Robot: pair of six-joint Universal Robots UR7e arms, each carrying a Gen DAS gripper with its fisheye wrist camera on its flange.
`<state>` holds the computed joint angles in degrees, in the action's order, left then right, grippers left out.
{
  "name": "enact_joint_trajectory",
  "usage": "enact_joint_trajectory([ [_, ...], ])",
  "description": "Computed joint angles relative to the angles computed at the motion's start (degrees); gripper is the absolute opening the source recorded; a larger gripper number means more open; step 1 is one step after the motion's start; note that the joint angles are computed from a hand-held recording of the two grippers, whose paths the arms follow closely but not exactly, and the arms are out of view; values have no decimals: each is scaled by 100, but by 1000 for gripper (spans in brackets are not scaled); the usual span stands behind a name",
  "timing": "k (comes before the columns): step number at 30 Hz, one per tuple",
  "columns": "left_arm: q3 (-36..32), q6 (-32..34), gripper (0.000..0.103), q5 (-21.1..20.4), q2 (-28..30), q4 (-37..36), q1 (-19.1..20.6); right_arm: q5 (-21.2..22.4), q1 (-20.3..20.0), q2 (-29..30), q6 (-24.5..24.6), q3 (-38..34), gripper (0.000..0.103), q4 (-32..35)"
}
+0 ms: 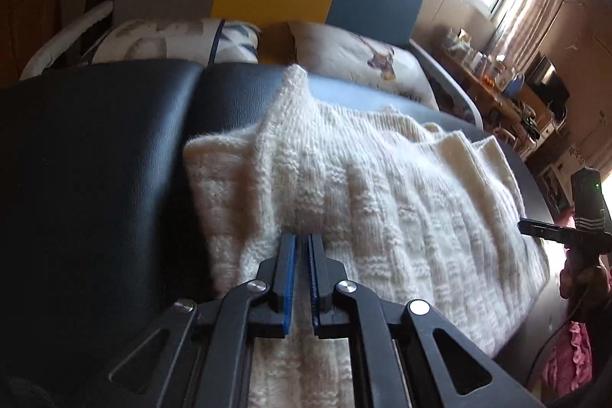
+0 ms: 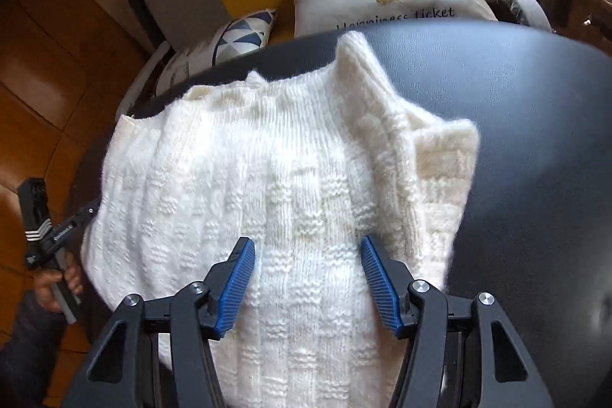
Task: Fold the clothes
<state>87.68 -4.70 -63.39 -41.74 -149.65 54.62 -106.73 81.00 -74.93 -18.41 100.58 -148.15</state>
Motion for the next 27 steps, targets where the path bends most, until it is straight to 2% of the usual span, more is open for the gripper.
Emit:
enact_joint_trajectory([
  [3, 480, -111, 5, -45, -352, 47, -52, -152, 43, -152, -23, 171, 61, 217],
  [9, 1582, -448, 5, 21, -1172, 72, -302, -331, 106, -836, -156, 1062, 61, 253],
  [12, 2106, -378, 5, 477, -1559, -241, -604, -379, 220, -1071, -124, 1271, 60, 200],
  [14, 2351, -78, 5, 523, -1758, -787, -781, -315, 389, -1142, -300, 1378, 60, -303],
  [16, 2316, 281, 10, 292, -1792, -961, -890, -305, 630, -1006, -587, 1334, 61, -825],
  [18, 2105, 634, 10, 210, -1613, -924, -965, -527, 885, -681, -883, 1141, 77, -1121],
  [19, 1913, 717, 10, 193, -1452, -740, -946, -680, 995, -539, -995, 1075, 80, -1186],
  [21, 1497, 863, 10, 173, -1116, -325, -901, -928, 1081, -216, -1110, 884, 80, -1155],
  [23, 1017, 723, 11, 42, -795, 326, -764, -1134, 1059, 82, -1082, 622, 80, -999],
  [27, 502, 581, 12, -92, -443, 989, -540, -1551, 899, 516, -788, 170, 80, -367],
])
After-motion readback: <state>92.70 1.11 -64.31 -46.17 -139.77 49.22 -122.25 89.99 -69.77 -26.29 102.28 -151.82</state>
